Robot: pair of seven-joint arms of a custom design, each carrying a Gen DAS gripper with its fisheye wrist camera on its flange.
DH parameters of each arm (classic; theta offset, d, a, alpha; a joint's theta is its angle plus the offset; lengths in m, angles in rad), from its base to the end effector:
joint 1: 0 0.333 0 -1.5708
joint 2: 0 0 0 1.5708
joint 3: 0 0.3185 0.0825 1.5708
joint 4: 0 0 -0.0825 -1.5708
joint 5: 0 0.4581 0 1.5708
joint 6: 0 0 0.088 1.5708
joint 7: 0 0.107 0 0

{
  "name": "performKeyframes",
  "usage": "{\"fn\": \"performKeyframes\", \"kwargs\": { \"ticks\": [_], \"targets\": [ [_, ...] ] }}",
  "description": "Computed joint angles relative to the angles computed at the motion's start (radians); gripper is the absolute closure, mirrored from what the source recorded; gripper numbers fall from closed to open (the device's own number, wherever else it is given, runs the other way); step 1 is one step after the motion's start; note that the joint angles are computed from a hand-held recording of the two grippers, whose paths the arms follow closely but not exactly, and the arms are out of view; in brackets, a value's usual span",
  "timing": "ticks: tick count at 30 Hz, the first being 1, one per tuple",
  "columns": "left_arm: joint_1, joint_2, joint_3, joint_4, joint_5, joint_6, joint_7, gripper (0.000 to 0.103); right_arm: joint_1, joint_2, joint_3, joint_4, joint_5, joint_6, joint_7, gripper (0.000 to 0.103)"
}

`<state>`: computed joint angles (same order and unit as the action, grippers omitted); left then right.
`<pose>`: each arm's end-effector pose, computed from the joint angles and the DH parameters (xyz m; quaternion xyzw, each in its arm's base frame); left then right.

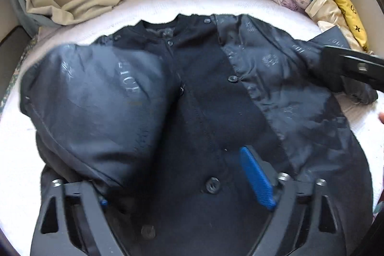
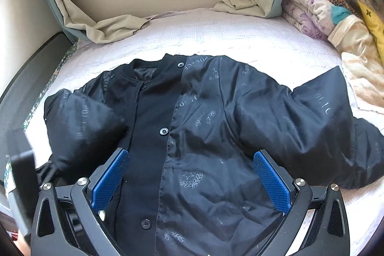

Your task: Fold large clothes

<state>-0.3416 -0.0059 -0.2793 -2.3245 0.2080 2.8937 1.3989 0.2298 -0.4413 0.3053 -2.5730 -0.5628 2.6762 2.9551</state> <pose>0.4840 -0.3612 0.3579 -0.4315 0.8552 -0.2404 0.1566 0.4237 0.2674 0.4206 -0.5203 0.7835 -0.2033 0.2721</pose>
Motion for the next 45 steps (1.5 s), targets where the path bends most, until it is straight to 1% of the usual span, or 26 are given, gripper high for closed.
{"fn": "performKeyframes", "kwargs": {
  "ticks": [2,5,7,9,12,13,14,15,16,17,18,19,22,25,26,29,30,31,33,35,38,39,40,41,43,45],
  "targets": [
    [-0.012,-0.056,0.003,-0.027,-0.153,-0.031,0.110,0.009,-0.005,-0.004,0.004,0.002,-0.010,-0.005,0.005,0.000],
    [-0.040,-0.143,0.038,-0.064,-0.371,-0.112,0.229,0.007,-0.009,-0.011,0.009,0.004,-0.020,-0.011,0.014,0.000],
    [-0.031,-0.198,0.049,-0.101,-0.413,-0.118,0.216,0.004,-0.012,-0.008,0.020,0.012,-0.036,-0.030,0.022,0.000],
    [0.014,-0.251,0.033,-0.148,-0.349,-0.089,0.125,0.003,-0.016,-0.001,0.036,0.024,-0.066,-0.058,0.036,0.000],
    [0.183,-0.299,-0.072,-0.183,-0.072,-0.041,-0.133,0.003,0.000,0.031,0.035,0.047,-0.102,-0.079,0.024,0.006],
    [0.248,-0.303,-0.111,-0.174,0.029,-0.039,-0.219,0.003,0.010,0.043,0.030,0.055,-0.106,-0.082,0.015,0.011],
    [0.279,-0.307,-0.122,-0.170,0.088,-0.036,-0.267,0.003,0.019,0.055,0.025,0.061,-0.112,-0.076,0.005,0.015],
    [0.328,-0.308,-0.144,-0.159,0.161,-0.035,-0.337,0.003,0.031,0.070,0.018,0.069,-0.115,-0.065,-0.012,0.023],
    [0.353,-0.306,-0.152,-0.150,0.207,-0.042,-0.386,0.003,0.043,0.086,0.012,0.082,-0.114,-0.062,-0.030,0.031],
    [0.374,-0.307,-0.153,-0.141,0.242,-0.051,-0.431,0.003,0.051,0.102,0.012,0.097,-0.120,-0.064,-0.041,0.036],
    [0.377,-0.306,-0.132,-0.134,0.248,-0.055,-0.452,0.003,0.057,0.117,0.016,0.116,-0.131,-0.073,-0.041,0.043],
    [0.364,-0.303,-0.106,-0.129,0.239,-0.061,-0.453,0.003,0.062,0.132,0.018,0.134,-0.145,-0.078,-0.033,0.046],
    [0.311,-0.301,-0.007,-0.119,0.160,-0.068,-0.435,0.003,0.091,0.207,0.019,0.229,-0.188,-0.092,-0.044,0.047],
    [0.300,-0.310,0.042,-0.120,0.107,-0.066,-0.437,0.003,0.140,0.322,-0.005,0.360,-0.195,-0.090,-0.108,0.047],
    [0.307,-0.314,0.046,-0.121,0.101,-0.066,-0.448,0.003,0.157,0.379,-0.015,0.423,-0.184,-0.078,-0.150,0.047],
    [0.308,-0.323,0.074,-0.127,0.051,-0.056,-0.451,0.003,0.206,0.508,-0.041,0.580,-0.150,-0.109,-0.248,0.039],
    [0.303,-0.324,0.086,-0.129,0.027,-0.049,-0.443,0.003,0.227,0.559,-0.048,0.645,-0.161,-0.142,-0.260,0.031],
    [0.290,-0.326,0.106,-0.134,-0.013,-0.040,-0.427,0.003,0.249,0.603,-0.057,0.702,-0.177,-0.178,-0.267,0.020],
    [0.269,-0.332,0.134,-0.143,-0.079,-0.026,-0.391,0.003,0.298,0.690,-0.079,0.812,-0.212,-0.259,-0.277,0.008],
    [0.264,-0.333,0.144,-0.145,-0.122,-0.018,-0.367,0.003,0.341,0.772,-0.102,0.906,-0.217,-0.348,-0.314,0.007],
    [0.252,-0.335,0.155,-0.149,-0.179,-0.007,-0.333,0.003,0.381,0.842,-0.135,0.973,-0.174,-0.442,-0.354,0.010],
    [0.248,-0.335,0.158,-0.149,-0.195,-0.005,-0.320,0.003,0.390,0.847,-0.150,0.971,-0.165,-0.445,-0.348,0.019],
    [0.242,-0.336,0.162,-0.150,-0.214,-0.003,-0.307,0.003,0.395,0.841,-0.164,0.954,-0.153,-0.433,-0.332,0.032],
    [0.239,-0.335,0.163,-0.150,-0.228,-0.002,-0.298,0.003,0.400,0.831,-0.178,0.935,-0.142,-0.419,-0.320,0.039],
    [0.241,-0.334,0.156,-0.150,-0.240,0.002,-0.289,0.003,0.409,0.790,-0.209,0.878,-0.129,-0.380,-0.267,0.068],
    [0.246,-0.333,0.144,-0.151,-0.242,0.007,-0.287,0.003,0.413,0.742,-0.230,0.820,-0.142,-0.339,-0.202,0.082]
  ]
}}
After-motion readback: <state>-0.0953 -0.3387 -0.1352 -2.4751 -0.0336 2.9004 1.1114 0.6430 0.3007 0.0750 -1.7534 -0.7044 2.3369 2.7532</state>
